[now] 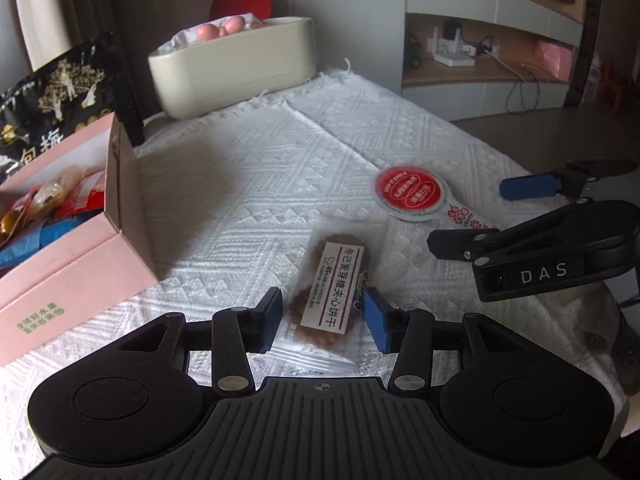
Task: Organize snacks
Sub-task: 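Grasp the clear packet of brown biscuits on the table with the left gripper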
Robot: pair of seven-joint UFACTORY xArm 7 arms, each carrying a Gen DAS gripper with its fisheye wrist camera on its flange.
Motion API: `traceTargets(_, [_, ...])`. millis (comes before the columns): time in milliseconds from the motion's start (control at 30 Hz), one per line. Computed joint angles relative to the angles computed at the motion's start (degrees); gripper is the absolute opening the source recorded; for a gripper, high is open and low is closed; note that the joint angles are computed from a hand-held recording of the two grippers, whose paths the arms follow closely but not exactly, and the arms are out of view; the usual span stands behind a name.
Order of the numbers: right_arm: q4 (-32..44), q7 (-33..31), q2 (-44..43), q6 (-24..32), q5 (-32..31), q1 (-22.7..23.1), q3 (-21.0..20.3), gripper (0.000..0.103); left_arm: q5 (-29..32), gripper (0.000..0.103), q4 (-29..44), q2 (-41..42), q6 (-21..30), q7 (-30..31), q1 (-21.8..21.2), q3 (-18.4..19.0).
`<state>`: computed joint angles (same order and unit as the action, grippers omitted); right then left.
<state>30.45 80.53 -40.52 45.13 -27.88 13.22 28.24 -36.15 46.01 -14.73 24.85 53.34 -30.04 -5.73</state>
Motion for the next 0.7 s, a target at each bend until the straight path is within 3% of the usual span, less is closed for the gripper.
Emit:
traceTargets(167, [-0.2, 0.0, -0.1, -0.3, -0.1, 0.1, -0.2, 0.098, -2.4, 0.054, 1.8, 1.6, 2.0, 1.2, 0.2, 0.9])
traceTargets(500, [-1.1, -0.2, -0.9, -2.1, 0.4, -0.1, -0.6, 0.100, -14.7, 0.049, 0.5, 0.1, 6.1, 14.4, 1.8, 2.7])
traceTargets(700, [-4.7, -2.0, -4.5, -7.2, 2.3, 0.9, -3.3, 0.103, -11.4, 0.044, -4.1, -6.2, 8.7, 9.0, 4.3, 2.4])
